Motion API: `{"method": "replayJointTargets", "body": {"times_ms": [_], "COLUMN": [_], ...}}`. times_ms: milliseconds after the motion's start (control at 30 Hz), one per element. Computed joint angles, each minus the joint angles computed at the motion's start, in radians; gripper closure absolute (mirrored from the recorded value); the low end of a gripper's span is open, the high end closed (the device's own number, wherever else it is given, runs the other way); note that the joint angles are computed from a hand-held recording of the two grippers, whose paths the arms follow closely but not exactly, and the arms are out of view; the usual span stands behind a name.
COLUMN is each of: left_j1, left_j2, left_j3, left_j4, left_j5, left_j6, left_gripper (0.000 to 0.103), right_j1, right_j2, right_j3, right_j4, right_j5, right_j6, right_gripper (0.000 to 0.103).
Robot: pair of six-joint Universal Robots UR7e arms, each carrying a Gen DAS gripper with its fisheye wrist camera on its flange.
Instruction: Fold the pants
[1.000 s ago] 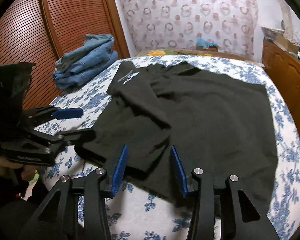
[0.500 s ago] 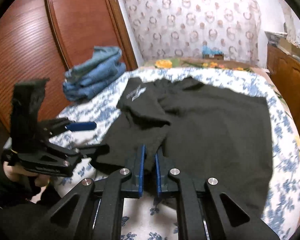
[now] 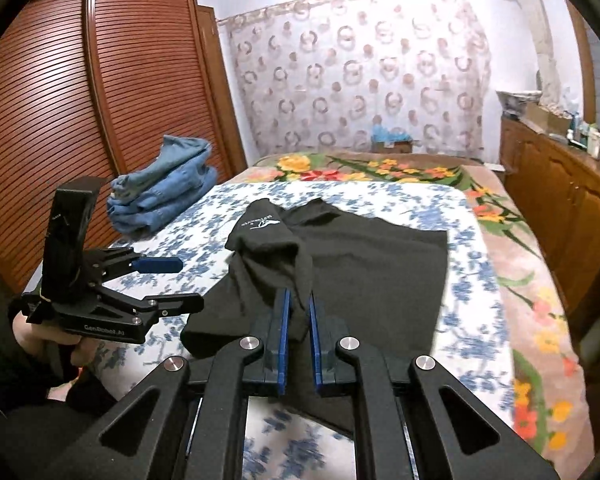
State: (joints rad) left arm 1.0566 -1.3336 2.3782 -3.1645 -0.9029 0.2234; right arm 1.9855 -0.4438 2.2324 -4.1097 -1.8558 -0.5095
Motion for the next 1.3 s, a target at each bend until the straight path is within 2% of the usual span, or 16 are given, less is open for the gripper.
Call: {"method": "replayJointTargets", "body": {"times_ms": [333, 533, 800, 900, 1000, 1200, 1300], "left_j1": [-0.009, 0.0, 0.015, 0.013, 0.014, 0.014, 0.016], "left_j2": [0.023, 0.049, 0.074, 0.076, 0.082, 0.088, 0.086], "left_j3": [-0.004, -0.012, -0.017, -0.012, -0.009, -0.011, -0.01], "left_j4": [0.011, 0.015, 0.033, 0.023, 0.008, -0.002, -0.004], "left_j5": [-0.005, -0.001, 0.006, 0.013, 0.015, 0.018, 0.011], "left_j6": [-0.014, -0.016, -0.03, -0.023, -0.016, -0.013, -0.017], "left_gripper": [0.026, 0.026, 0.026, 0.026, 0.025, 0.024, 0.024], "right_j1": [0.01, -0.021, -0.048, -0.039, -0.045, -0.036, -0.027], "right_j2": [-0.015, -0.017, -0.025, -0.033, -0.034, -0.041, -0.046], "right_j3": [0.079, 0.103, 0.115, 0.114, 0.116, 0.118, 0.097], "right_j4": [-0.066, -0.041, 0.014, 0.006, -0.011, -0.042, -0.024], "right_j5": [-0.058, -0.096, -0.093, -0.11, -0.114, -0.137, -0.136], "right_j6": [0.027, 0.064, 0.112, 0.119, 0.11, 0.104, 0.092], "right_gripper": [0.094, 0.094, 0.094, 0.086, 0.084, 0.069, 0.066]}}
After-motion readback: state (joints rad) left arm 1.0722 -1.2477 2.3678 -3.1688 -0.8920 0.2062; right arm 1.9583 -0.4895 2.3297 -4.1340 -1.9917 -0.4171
